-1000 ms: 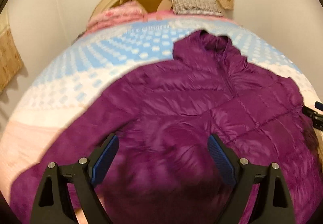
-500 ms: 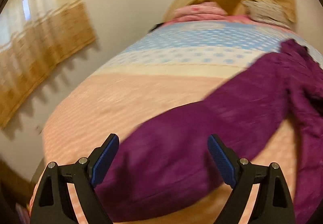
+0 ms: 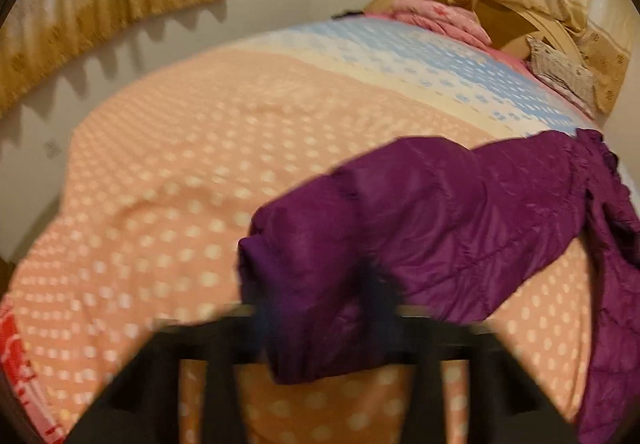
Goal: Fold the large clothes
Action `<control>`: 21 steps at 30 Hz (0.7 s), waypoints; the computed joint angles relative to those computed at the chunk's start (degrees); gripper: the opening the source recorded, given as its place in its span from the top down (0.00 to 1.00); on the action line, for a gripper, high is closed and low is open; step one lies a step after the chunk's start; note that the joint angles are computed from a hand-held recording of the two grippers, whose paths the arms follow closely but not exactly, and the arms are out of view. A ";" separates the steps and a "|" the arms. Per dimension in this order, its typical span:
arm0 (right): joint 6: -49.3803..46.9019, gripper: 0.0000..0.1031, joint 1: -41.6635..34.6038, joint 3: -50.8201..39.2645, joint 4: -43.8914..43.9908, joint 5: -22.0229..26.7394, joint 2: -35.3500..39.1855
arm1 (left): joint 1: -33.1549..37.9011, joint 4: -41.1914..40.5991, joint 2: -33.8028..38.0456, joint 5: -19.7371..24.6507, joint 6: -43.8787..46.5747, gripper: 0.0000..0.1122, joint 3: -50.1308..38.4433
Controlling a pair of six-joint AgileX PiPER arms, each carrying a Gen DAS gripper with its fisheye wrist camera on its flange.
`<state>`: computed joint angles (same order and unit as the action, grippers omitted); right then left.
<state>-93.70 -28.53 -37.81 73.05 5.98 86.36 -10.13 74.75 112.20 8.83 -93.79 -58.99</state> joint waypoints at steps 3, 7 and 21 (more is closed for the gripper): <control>-1.41 0.03 -3.24 -0.20 2.25 2.40 0.29 | -1.51 -3.64 -0.75 3.00 3.44 0.96 -1.48; -4.56 0.03 -7.16 -0.17 6.80 4.68 0.12 | -4.23 5.93 -2.98 7.52 -4.75 0.97 -2.16; -6.32 0.03 -17.01 -1.45 8.66 10.56 0.99 | -21.26 -15.46 0.52 13.08 25.56 0.98 -26.96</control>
<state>-100.02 -45.54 -39.26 81.70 16.54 87.35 -31.38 59.29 112.72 21.92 -68.23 -85.96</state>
